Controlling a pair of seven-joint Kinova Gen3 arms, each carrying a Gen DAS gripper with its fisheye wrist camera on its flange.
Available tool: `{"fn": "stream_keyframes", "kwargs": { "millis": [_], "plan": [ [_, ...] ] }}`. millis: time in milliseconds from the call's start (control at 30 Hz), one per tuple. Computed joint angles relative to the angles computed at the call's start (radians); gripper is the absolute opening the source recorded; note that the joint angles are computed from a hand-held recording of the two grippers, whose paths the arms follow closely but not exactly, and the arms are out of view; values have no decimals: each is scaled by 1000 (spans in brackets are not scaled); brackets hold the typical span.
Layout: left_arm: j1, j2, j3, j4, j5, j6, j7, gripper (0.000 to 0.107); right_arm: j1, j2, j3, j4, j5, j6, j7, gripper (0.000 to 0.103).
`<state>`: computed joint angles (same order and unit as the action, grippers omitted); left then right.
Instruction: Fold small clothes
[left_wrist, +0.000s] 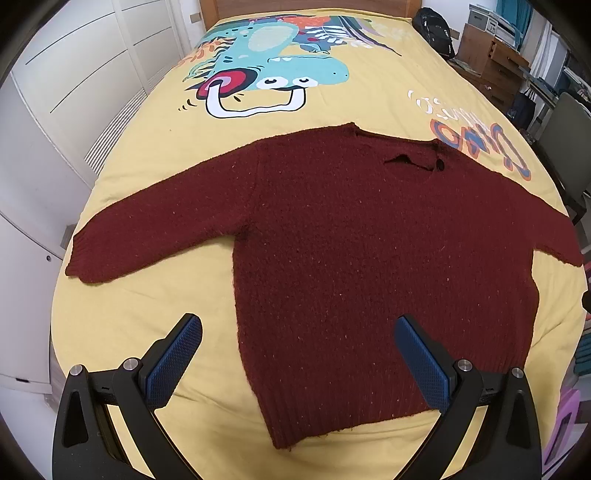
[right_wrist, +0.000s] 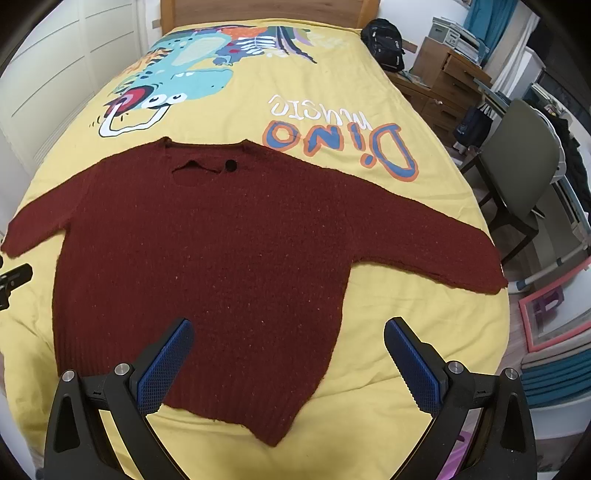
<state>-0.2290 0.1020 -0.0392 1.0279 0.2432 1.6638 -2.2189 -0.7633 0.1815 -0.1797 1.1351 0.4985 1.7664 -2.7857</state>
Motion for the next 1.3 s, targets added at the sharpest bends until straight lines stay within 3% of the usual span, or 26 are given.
{"fn": "stream_keyframes", "kwargs": {
  "millis": [833, 1300],
  "plan": [
    [2, 5, 1, 9, -8, 1, -3, 102, 11, -1, -3, 21, -19, -12, -1, 103],
    [28, 34, 18, -10, -43, -1, 24, 102, 73, -12, 12, 70, -68, -62, 24, 103]
  ]
}}
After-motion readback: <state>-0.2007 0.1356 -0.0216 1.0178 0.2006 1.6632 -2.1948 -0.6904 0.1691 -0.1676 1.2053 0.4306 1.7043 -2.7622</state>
